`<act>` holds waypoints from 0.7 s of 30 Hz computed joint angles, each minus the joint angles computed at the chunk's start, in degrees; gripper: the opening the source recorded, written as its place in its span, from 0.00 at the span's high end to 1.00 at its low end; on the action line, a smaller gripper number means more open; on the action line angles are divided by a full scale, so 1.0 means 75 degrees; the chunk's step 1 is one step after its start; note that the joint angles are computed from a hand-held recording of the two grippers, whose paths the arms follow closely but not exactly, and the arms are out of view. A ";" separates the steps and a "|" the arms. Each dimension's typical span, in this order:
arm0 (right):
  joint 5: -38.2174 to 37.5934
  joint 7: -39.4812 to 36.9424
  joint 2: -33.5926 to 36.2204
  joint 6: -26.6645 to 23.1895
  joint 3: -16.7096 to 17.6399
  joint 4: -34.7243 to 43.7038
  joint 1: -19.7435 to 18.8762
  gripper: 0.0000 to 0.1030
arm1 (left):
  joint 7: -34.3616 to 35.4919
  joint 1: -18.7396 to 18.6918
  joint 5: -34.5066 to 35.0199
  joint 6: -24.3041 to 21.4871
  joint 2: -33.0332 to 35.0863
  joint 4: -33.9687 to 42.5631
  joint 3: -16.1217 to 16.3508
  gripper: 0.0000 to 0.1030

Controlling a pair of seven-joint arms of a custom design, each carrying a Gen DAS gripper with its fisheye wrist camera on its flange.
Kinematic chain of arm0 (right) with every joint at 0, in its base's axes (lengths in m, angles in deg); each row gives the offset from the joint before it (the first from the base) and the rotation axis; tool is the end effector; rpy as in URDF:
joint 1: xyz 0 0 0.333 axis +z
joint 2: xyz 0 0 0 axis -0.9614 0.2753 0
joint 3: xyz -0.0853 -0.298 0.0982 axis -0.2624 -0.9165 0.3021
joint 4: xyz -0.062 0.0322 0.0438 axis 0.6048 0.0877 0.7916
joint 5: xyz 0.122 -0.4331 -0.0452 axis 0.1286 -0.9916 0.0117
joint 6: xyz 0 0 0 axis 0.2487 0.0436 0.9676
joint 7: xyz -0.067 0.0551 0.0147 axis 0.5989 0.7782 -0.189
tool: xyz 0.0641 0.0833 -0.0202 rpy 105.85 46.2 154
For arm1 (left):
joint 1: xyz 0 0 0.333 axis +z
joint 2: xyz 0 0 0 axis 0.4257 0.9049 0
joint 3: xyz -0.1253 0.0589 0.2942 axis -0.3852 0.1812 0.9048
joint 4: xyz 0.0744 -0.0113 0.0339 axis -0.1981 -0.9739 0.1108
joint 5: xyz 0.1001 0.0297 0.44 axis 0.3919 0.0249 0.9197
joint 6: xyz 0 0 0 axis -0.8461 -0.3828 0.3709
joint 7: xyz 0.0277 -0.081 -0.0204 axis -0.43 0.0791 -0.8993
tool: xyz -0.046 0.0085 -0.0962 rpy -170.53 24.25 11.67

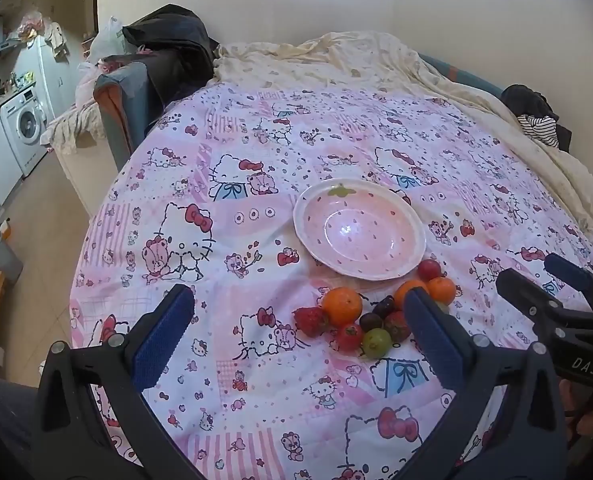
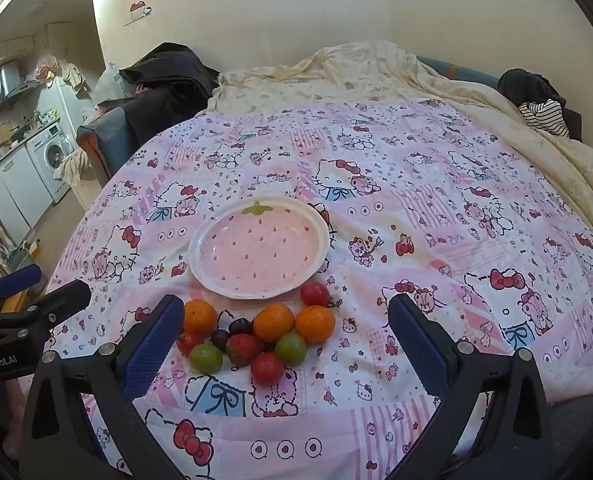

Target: Organize fruits

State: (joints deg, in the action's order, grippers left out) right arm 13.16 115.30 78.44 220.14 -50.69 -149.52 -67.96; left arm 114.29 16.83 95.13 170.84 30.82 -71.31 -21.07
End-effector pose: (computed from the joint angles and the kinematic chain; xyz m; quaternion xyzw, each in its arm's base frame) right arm 0.6463 0.0839 0.4260 -0.6904 0.5952 -0.2227 0.3457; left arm 0.6296 -0.1974 0.4367 -0.6764 0.6284 -0.2842 0.2585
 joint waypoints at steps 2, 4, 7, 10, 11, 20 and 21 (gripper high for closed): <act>0.0011 -0.0010 0.0011 -0.0008 0.0004 0.0015 -0.0007 0.00 | -0.0020 -0.0006 0.0022 -0.0003 0.0003 0.0002 0.0005 0.00; -0.0062 0.0058 0.0012 0.0019 -0.0015 0.0007 0.0008 0.00 | -0.0041 -0.0006 0.0036 0.0003 0.0008 0.0009 0.0011 0.00; -0.0029 0.0040 -0.0036 0.0016 -0.0005 -0.0032 -0.0001 0.00 | -0.0080 -0.0012 0.0055 -0.0004 0.0017 0.0025 0.0017 0.00; 0.0066 -0.0060 0.0025 0.0023 0.0024 -0.0002 -0.0028 0.00 | -0.0165 -0.0028 0.0124 -0.0023 0.0016 0.0032 0.0018 0.00; 0.0068 -0.0058 0.0032 0.0017 0.0025 0.0003 -0.0031 0.00 | -0.0165 -0.0027 0.0126 -0.0024 0.0015 0.0030 0.0016 0.00; 0.0133 -0.0062 0.0012 -0.0037 0.0023 0.0009 -0.0026 0.00 | -0.0200 -0.0027 0.0163 -0.0015 0.0012 0.0027 0.0015 0.00; 0.0138 -0.0061 0.0014 -0.0046 0.0020 0.0009 -0.0025 0.00 | -0.0219 -0.0028 0.0184 -0.0011 0.0013 0.0030 0.0019 0.00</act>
